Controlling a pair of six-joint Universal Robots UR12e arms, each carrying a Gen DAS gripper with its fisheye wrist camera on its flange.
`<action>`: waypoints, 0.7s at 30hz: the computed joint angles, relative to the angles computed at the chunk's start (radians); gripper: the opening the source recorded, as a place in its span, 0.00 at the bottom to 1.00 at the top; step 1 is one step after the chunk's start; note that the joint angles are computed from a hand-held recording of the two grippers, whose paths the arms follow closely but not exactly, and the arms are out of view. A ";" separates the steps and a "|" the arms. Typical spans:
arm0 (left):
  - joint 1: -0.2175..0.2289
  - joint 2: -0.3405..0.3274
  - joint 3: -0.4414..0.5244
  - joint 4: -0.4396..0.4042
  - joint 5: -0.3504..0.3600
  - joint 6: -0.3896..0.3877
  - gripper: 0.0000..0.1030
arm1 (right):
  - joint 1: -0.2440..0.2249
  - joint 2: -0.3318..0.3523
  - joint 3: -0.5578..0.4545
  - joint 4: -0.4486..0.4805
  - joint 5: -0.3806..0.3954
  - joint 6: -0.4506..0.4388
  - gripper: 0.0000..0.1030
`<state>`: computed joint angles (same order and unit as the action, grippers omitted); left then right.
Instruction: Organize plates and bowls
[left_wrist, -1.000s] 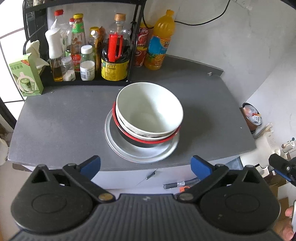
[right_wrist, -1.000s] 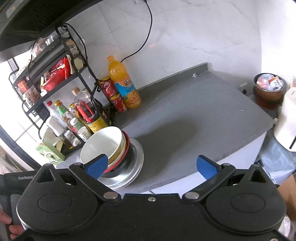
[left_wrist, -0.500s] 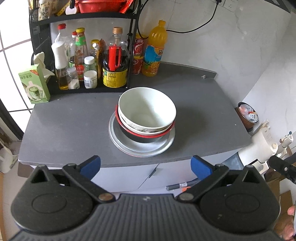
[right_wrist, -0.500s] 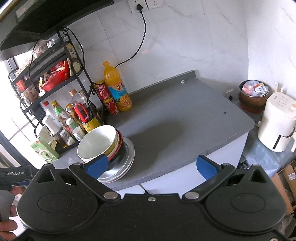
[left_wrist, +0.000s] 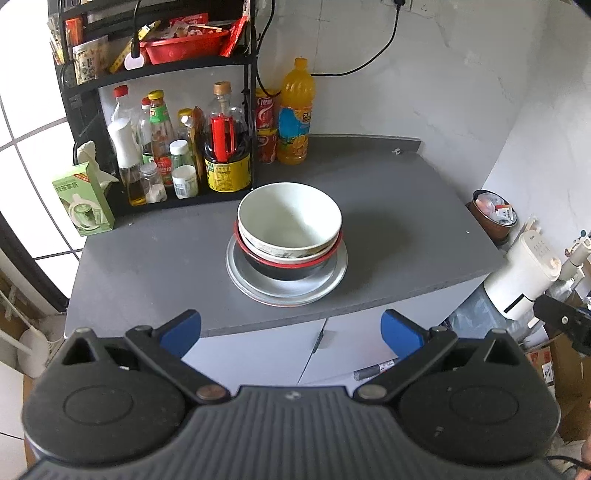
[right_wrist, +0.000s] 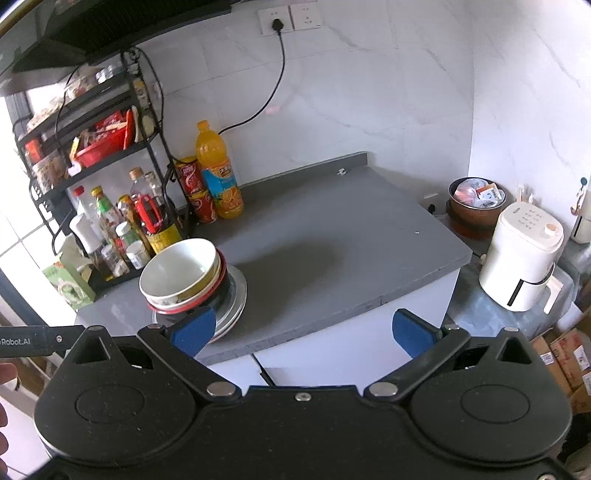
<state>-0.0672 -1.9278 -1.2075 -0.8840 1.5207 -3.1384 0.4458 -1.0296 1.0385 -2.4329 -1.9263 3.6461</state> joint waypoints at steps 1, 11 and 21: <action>-0.001 0.004 -0.007 0.005 0.008 0.004 1.00 | 0.003 0.001 -0.004 0.005 -0.001 -0.002 1.00; -0.005 0.043 -0.068 0.058 0.063 0.042 1.00 | 0.030 0.004 -0.024 0.051 -0.019 0.019 1.00; -0.005 0.062 -0.107 0.058 0.079 0.043 0.99 | 0.050 0.005 -0.023 0.081 -0.062 0.013 1.00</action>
